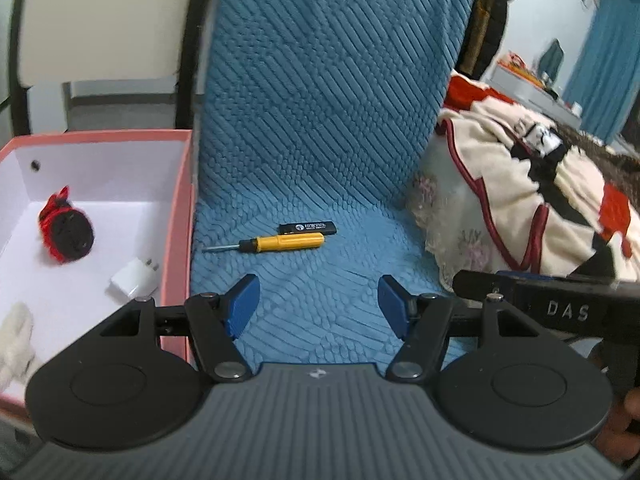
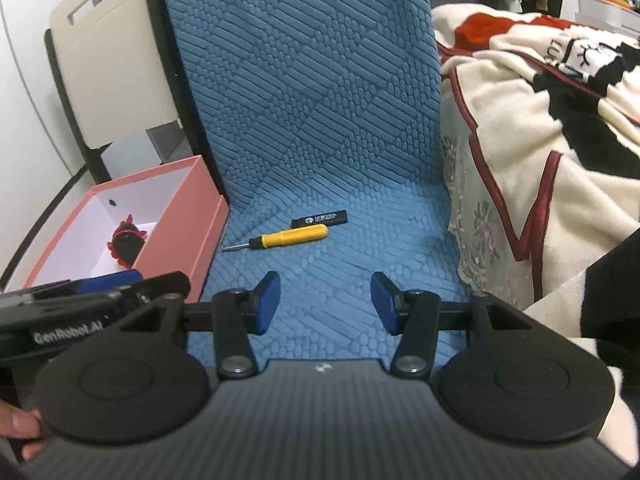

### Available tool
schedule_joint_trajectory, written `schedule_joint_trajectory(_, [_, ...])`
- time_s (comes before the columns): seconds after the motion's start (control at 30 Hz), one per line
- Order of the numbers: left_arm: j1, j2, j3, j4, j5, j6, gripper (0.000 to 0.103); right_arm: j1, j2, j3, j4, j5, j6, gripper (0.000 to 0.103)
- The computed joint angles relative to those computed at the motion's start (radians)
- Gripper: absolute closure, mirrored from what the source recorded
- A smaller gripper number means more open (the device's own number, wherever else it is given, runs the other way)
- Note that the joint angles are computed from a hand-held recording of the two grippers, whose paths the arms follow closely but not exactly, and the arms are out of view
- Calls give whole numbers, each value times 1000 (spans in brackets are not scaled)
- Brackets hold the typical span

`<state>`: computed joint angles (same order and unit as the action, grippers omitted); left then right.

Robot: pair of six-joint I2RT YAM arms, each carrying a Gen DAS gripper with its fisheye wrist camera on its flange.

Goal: Organize rigid objects
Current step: 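Move both open tools back toward the screwdriver and USB stick on the cushion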

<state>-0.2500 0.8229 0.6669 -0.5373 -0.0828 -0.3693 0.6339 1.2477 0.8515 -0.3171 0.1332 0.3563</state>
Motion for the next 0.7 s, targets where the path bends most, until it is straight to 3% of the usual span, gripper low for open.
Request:
schedule_joint_trajectory(0.23, [98, 233, 17, 170, 105, 94, 33, -62, 136, 57, 60, -73, -5, 50])
schedule_joint_trajectory(0.4, [156, 409, 103, 226, 169, 172, 33, -104, 235, 123, 95, -108, -11, 50])
schedule_joint_trajectory(0.57, [216, 572, 259, 168, 270, 235, 33, -166, 373, 244, 82, -175, -30, 50])
schedule_joint_trajectory(0.7, [224, 663, 394, 93, 282, 326, 33, -206, 493, 367, 29, -243, -33, 50])
